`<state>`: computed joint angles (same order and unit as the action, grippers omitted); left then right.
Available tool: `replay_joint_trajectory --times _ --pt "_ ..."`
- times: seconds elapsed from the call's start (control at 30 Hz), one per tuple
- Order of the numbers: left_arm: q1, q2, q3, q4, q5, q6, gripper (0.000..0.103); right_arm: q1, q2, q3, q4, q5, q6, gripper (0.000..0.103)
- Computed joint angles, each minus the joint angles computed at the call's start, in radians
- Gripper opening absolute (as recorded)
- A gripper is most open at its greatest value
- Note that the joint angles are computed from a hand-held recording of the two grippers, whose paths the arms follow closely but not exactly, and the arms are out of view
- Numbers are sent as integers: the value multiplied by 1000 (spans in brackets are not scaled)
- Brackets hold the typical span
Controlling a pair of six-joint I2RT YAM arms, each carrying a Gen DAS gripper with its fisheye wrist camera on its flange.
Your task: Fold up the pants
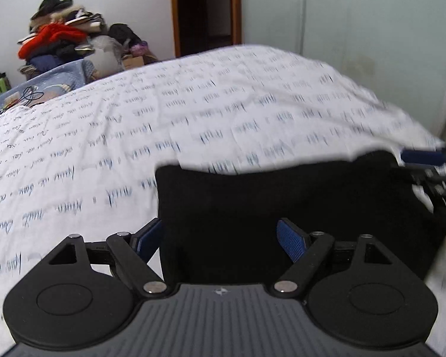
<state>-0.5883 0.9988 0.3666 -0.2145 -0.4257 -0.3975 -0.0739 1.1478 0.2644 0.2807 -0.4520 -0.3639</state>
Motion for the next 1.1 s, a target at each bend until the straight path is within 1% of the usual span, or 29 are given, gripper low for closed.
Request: replay_joint_trajectory --times 0.07,0.1,0.13,0.17,0.23,0.27,0.3,0.37,0.43,0.5,0.6,0.63,0.67,0.7,0.73,0.77,0.8,0.83,0.87,0.9,0.93,0.97,1.0,1.03,1.07,1.1 --pt "99 73 43 60 110 53 83 6 16 40 -13 -54 26 35" --pt "145 132 62 102 158 75 83 32 50 61 -3 -45 27 34" --pt "177 205 88 130 174 77 83 60 101 84 10 -21 13 33" --pt "199 282 114 155 170 67 83 95 177 113 30 17 0 32" --pt "229 406 145 221 151 74 84 138 336 169 91 105 -3 33" --pt "242 453 161 237 146 80 84 131 400 190 127 101 10 33" --pt "262 476 169 240 159 81 84 112 431 206 144 71 42 32" --pt "288 432 152 226 207 46 84 103 420 204 146 67 72 32" --pt "270 338 108 202 193 33 83 121 351 154 162 108 71 34" --pt "210 235 66 139 141 15 83 134 219 72 155 131 48 36" --pt "91 55 -8 32 95 -61 83 97 -35 -7 -16 50 -2 41" --pt "40 5 -32 2 76 -95 83 89 -93 -25 -65 33 -23 41" --pt "-10 -16 -47 -12 47 -125 84 83 -128 -39 -105 27 -45 41" --pt "-66 -6 -57 -14 4 -150 84 85 -130 -50 -112 43 -60 42" --pt "-117 31 -59 -1 -45 -161 84 95 -105 -69 -74 86 -72 44" --pt "-159 97 -56 26 -101 -157 84 99 -48 -88 4 126 -77 55" --pt "-183 129 -54 33 -136 -161 84 72 8 -92 61 106 -60 61" --pt "-204 115 -54 11 -158 -191 84 40 14 -79 45 75 -24 61" --pt "-216 81 -51 -24 -160 -214 84 27 -29 -79 12 66 -4 58" --pt "-218 40 -50 -53 -149 -222 84 30 -115 -103 -15 79 -6 55" --pt "-230 -2 -52 -85 -146 -241 84 36 -210 -126 -54 91 -17 55" --pt "-250 -30 -52 -118 -151 -277 84 24 -305 -135 -126 71 -31 55" --pt "-273 -48 -55 -142 -157 -317 84 1 -383 -138 -199 28 -42 55" --pt "-290 -47 -58 -148 -156 -340 84 -14 -439 -143 -256 -8 -49 55" --pt "-306 -21 -59 -143 -160 -352 84 -23 -445 -149 -279 -32 -66 55" --pt "-326 19 -55 -140 -176 -367 84 -11 -427 -158 -277 -26 -81 54"
